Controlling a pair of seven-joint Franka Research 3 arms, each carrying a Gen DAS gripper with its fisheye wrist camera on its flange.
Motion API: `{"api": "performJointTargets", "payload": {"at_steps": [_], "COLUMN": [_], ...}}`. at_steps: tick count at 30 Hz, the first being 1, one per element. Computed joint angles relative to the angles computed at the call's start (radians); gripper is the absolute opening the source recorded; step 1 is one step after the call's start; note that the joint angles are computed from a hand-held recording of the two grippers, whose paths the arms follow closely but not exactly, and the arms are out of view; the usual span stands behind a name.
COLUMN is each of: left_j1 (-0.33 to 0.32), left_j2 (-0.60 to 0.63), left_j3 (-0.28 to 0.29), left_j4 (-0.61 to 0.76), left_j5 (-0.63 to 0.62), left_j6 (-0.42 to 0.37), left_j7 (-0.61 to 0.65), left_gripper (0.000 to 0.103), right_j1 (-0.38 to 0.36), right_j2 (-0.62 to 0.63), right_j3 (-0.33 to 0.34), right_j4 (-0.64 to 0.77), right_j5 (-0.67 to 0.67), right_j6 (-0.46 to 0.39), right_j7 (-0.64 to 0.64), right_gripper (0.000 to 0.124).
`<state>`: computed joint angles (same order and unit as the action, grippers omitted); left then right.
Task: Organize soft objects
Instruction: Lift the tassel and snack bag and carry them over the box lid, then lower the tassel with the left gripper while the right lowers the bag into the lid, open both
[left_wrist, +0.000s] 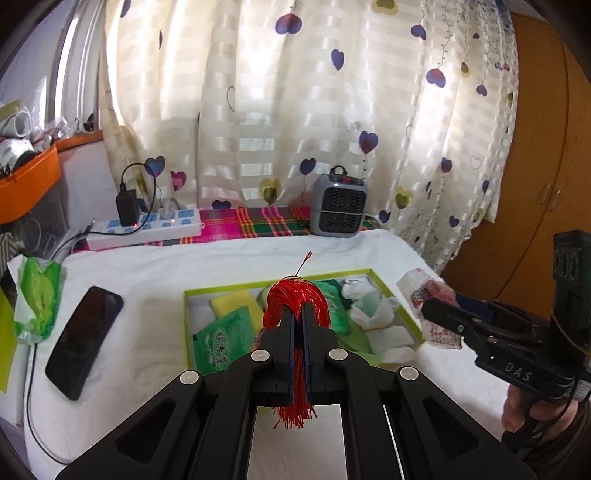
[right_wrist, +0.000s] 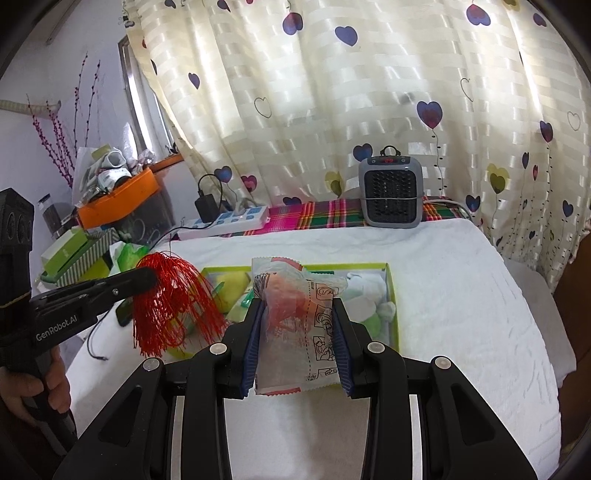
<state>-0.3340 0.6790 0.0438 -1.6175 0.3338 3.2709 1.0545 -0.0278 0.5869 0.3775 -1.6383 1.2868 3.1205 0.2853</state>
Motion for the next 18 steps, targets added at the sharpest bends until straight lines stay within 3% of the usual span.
{"api": "performJointTargets", "payload": {"at_steps": [2, 12, 18], "left_j1": [0.035, 0.086, 0.102], "left_j2": [0.024, 0.14, 0.19], "left_j3": [-0.04, -0.1, -0.121], "left_j4": [0.039, 0.235, 0.314], "left_j5": [0.003, 0.004, 0.0], "left_j6": [-0.018, -0.128, -0.177], "left_j7": [0.014, 0.039, 0.052], "left_gripper": [0.004, 0.004, 0.004], "right_j1": [0.028, 0.137, 0.147], "right_j2": [0.012, 0.121, 0.168], "right_j3": [-0.036, -0.198, -0.222], "right_j4": [0.018, 0.144, 0.198], "right_j5": [-0.051, -0.372, -0.491], "right_j6": [-0.011, -0.067, -0.089], "right_j7": [0.059, 0.428, 0.546], "right_gripper": [0.036, 0.036, 0.036]}}
